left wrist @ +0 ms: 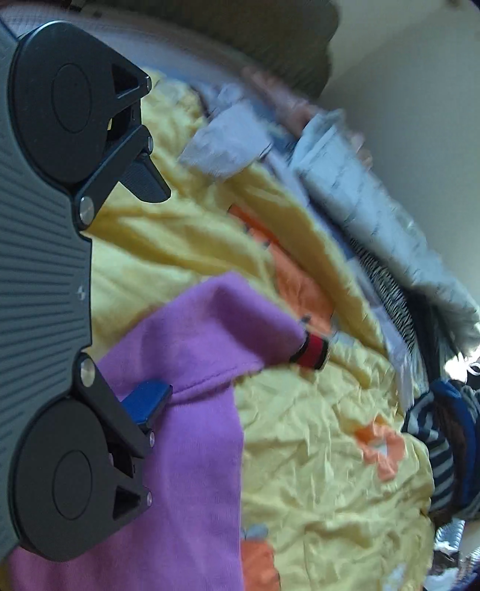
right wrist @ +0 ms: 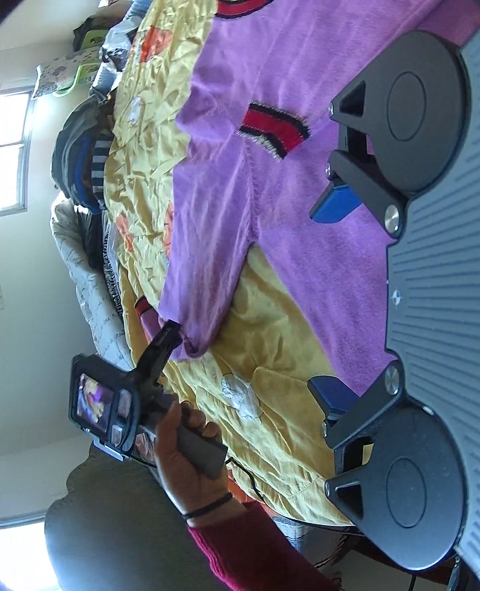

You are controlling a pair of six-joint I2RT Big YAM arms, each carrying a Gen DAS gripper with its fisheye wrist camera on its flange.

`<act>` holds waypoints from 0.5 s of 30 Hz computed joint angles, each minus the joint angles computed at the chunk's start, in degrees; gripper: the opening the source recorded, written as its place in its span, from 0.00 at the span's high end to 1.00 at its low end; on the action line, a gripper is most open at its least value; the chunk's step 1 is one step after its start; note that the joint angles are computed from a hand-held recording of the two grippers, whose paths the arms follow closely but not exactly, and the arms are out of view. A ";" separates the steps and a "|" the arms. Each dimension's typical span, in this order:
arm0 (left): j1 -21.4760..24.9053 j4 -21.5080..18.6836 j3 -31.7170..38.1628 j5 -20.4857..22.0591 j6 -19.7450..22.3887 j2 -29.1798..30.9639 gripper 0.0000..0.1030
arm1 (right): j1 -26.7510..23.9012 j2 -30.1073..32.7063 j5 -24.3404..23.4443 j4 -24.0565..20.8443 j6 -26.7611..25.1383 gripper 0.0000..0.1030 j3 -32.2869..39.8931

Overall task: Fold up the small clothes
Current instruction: 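Move the left gripper to the other sleeve's red-striped cuff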

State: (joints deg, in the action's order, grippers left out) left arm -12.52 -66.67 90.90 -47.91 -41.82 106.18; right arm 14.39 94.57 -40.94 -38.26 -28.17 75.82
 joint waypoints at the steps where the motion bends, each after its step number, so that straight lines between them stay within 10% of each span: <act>1: 0.00 -2.19 0.95 -1.26 -1.92 0.75 0.00 | -0.21 0.03 -0.06 -0.19 0.26 0.14 0.02; 4: 1.23 0.42 -1.81 3.95 -5.42 -2.63 0.00 | -0.76 0.06 -0.31 0.05 1.19 0.14 -0.09; 7: 2.67 16.24 -11.32 13.72 -2.58 -11.82 0.00 | -1.29 0.42 -1.28 -0.01 2.02 0.14 0.01; 10: 3.69 14.40 -9.30 17.26 -2.35 -9.81 0.00 | -1.17 1.37 -1.54 -0.57 3.93 0.14 0.83; 15: 3.67 9.29 -6.79 11.03 -5.34 -5.71 0.00 | -1.23 0.31 -1.84 0.85 4.36 0.14 -0.27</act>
